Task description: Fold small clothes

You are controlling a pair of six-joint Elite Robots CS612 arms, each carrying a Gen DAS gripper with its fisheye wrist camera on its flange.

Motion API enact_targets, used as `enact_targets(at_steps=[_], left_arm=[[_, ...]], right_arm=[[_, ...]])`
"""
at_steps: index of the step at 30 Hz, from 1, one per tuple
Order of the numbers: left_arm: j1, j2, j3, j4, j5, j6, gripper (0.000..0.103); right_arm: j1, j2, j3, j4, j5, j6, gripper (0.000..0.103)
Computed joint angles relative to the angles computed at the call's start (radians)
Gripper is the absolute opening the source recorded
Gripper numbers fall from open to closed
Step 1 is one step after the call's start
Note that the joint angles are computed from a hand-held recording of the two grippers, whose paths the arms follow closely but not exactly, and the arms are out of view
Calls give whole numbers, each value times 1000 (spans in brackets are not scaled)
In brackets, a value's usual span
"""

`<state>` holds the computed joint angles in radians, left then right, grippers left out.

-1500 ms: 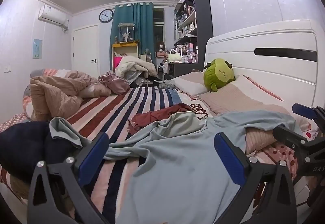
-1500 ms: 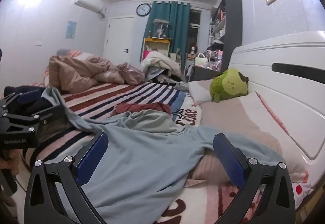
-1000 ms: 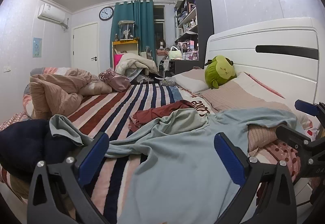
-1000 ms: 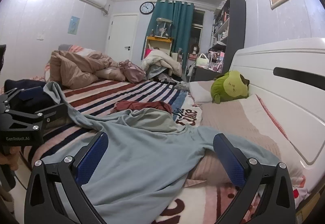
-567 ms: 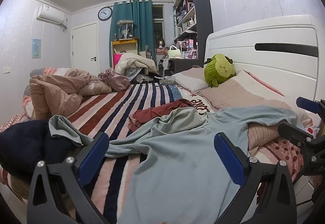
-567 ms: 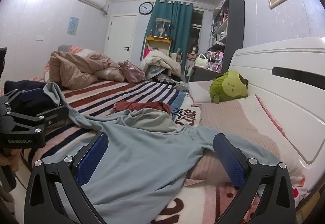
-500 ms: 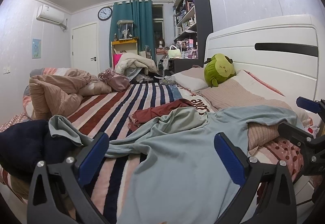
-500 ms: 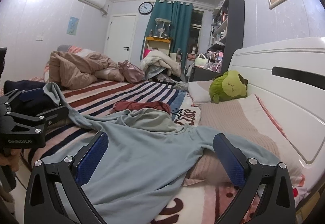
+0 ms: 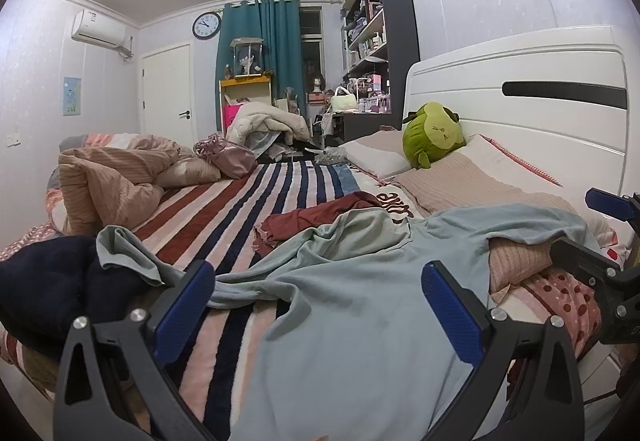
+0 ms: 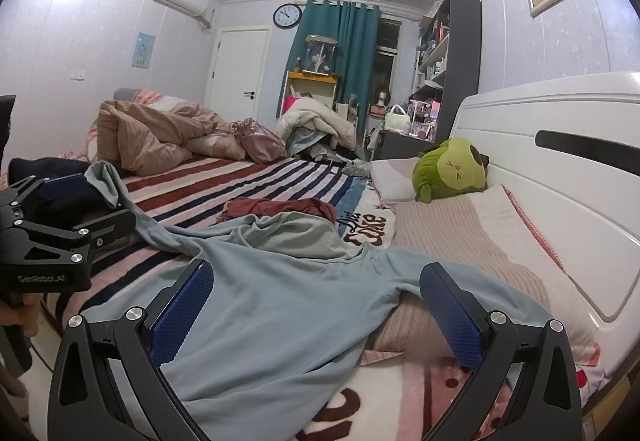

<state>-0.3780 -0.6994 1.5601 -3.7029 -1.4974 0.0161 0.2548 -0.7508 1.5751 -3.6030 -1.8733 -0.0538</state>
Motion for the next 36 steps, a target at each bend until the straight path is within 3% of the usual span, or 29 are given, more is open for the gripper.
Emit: enact_targets(at_steps=[22, 25, 32, 36], left_arm=[[5, -2, 4, 19, -2, -4, 102], [4, -3, 4, 35, 19, -1, 102], [7, -7, 7, 58, 30, -11, 102], [10, -5, 1, 77, 45, -12, 102]], right_arm=[[-3, -2, 4, -2, 8, 9, 103], [2, 1, 2, 5, -30, 12, 103], [-2, 1, -4, 8, 35, 10, 103], [-13, 0, -14, 45, 85, 56, 103]])
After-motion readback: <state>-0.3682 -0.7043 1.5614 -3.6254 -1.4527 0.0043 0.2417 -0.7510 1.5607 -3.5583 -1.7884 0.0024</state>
